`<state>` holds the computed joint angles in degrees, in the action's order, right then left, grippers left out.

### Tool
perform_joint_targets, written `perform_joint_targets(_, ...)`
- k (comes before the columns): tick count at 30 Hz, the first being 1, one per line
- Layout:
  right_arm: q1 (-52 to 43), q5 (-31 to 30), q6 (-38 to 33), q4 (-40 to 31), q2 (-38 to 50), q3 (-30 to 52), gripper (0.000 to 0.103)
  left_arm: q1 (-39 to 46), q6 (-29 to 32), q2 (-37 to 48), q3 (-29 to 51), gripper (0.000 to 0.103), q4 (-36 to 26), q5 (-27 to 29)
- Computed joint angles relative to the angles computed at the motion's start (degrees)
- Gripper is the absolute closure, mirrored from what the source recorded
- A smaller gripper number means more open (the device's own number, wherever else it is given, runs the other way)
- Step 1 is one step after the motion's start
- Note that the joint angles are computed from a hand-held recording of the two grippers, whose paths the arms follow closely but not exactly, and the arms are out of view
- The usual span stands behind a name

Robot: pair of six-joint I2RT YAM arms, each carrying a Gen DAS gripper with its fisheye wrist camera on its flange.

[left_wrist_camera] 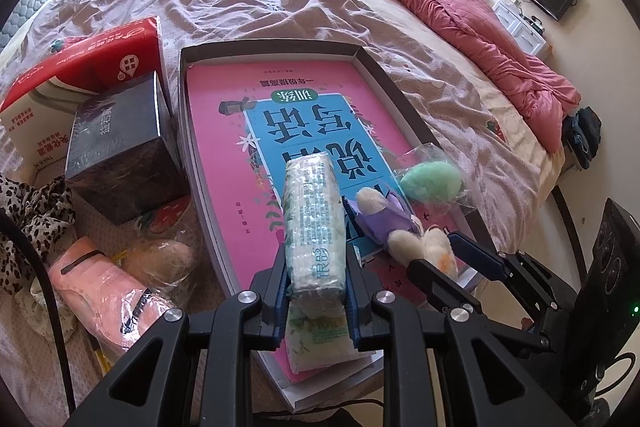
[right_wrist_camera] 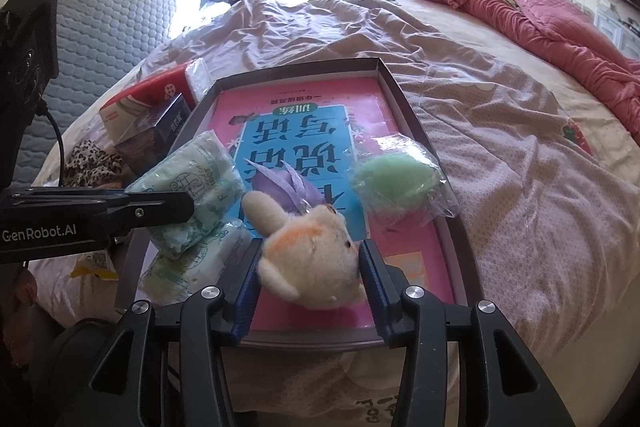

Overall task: Organize soft objects
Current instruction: 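Lower and release the tissue pack into the tray with the left tool while the right tool releases the bunny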

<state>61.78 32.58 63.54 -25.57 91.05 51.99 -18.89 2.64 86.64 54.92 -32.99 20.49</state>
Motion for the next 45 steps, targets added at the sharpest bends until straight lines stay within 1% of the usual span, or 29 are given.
perform_joint_targets(2, 0.1, 0.2, -0.4, -0.4, 0.4, 0.7, 0.050, 0.1, -0.3, 0.2, 0.4, 0.080, 0.0, -0.1)
perform_joint_targets(6, 0.1, 0.1, -1.5, 0.0, 0.6, 1.1, 0.049, 0.5, -0.4, 0.7, 0.8, 0.080, -0.3, 0.0)
perform_joint_targets(10, 0.1, 0.2, -0.9, -0.4, 0.5, 1.1, 0.048, 0.9, -0.6, 1.2, 1.2, 0.079, -0.6, 0.4)
perform_joint_targets(16, 0.0, 0.5, -0.1, -0.7, 0.2, 0.9, 0.048, 1.5, -0.7, 1.9, 1.8, 0.065, -0.9, -0.5)
perform_joint_targets(20, 0.1, 0.7, 0.2, -1.0, 0.1, 0.9, 0.048, 1.7, -0.9, 1.8, 1.7, 0.053, -0.8, -2.3)
perform_joint_targets(26, 0.0, 1.0, 0.5, -1.4, 0.1, 1.0, 0.047, 1.8, 0.1, 0.4, 1.4, 0.051, -1.3, -3.0)
perform_joint_targets(34, -0.1, 1.1, 1.9, -2.4, -0.3, 1.0, 0.045, 1.8, 0.9, 0.1, 1.2, 0.050, -2.3, -1.8)
perform_joint_targets(36, 0.0, 1.3, 2.3, -2.6, -0.4, 1.0, 0.043, 1.6, 1.1, -0.3, 1.0, 0.048, -2.7, -1.3)
perform_joint_targets(41, 0.0, 1.6, 3.8, -4.1, -0.7, 1.1, 0.043, 1.1, 1.6, -2.2, -0.3, 0.045, -3.4, 0.4)
perform_joint_targets(45, 0.3, 2.4, 5.1, -5.6, -1.1, 1.4, 0.043, 0.2, 1.8, -2.4, -0.4, 0.042, -3.9, -0.3)
